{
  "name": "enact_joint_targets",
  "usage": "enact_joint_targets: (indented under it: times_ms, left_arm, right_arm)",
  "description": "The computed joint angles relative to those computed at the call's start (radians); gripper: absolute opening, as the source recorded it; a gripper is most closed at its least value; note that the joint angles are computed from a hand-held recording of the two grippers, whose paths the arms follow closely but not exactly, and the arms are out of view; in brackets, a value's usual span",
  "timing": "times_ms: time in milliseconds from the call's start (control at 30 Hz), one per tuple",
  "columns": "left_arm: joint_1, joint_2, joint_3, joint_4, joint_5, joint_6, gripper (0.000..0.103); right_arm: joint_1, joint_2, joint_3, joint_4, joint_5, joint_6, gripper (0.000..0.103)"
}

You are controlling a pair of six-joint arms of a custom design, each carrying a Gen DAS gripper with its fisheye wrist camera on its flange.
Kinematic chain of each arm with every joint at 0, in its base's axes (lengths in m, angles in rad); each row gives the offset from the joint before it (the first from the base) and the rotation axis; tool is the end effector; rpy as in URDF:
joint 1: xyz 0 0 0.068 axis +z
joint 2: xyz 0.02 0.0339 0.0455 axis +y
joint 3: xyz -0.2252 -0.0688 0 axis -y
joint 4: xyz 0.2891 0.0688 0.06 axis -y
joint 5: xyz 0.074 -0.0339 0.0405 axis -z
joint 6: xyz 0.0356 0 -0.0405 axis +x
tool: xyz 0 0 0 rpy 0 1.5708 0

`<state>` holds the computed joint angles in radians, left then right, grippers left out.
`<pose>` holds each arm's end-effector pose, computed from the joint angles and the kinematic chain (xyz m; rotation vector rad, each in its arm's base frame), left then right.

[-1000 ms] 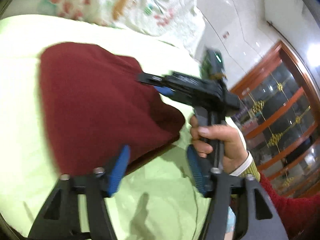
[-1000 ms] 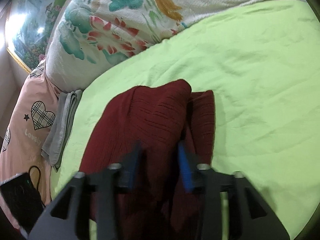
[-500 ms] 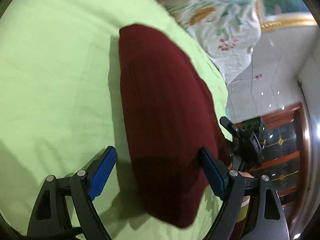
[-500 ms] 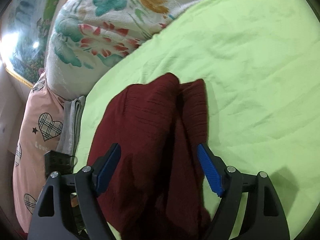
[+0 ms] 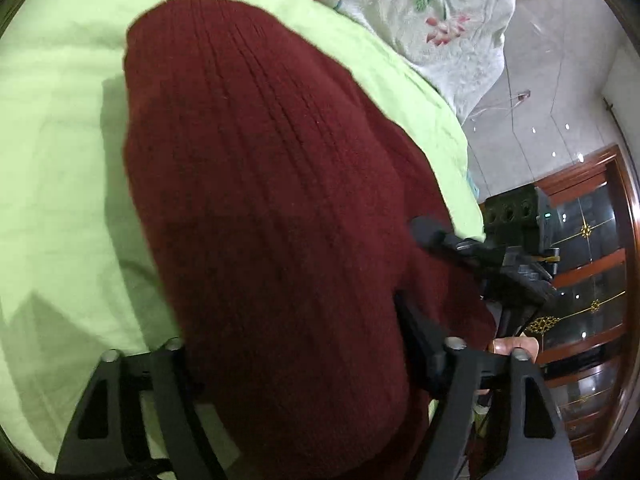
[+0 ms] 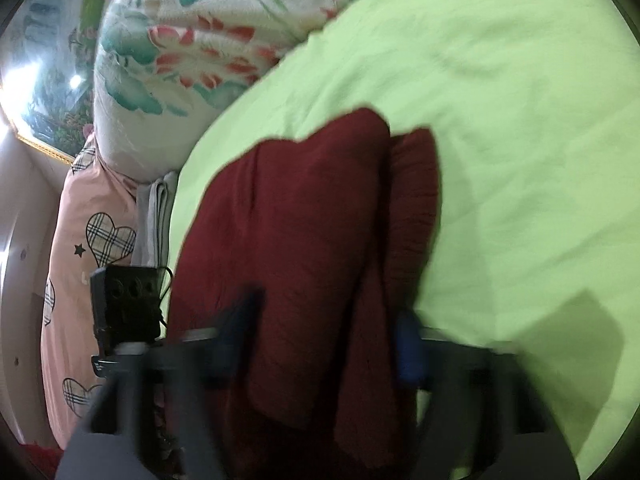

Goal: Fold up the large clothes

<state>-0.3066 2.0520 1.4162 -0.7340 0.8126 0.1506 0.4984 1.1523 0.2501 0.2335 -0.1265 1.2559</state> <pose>0.3851 -0.1490 0.0932 0.7433 2.6654 -1.2075 0.2091 0.1189 0.0618 0.8413 2.3187 1.0180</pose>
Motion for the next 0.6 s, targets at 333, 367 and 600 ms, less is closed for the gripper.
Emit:
enact_joint_targets:
  times_ms: [333,367,600]
  left_arm:
    - [0.169,-0.324,-0.292,-0.050,0.037,0.137,0.052]
    - [0.228,-0.359,-0.310,-0.105,0.039,0.194,0.052]
    - [0.610,-0.396,-0.226,-0.448,-0.005,0.592,0.052]
  right_arm:
    - [0.255,-0.034,0.136,-0.078,0.196,0.095,0.038]
    - [0.271,-0.003,0.161,-0.063,0.197,0.095,0.038]
    - [0.338,0.449,0.508,0.185,0.124,0.047,0.038]
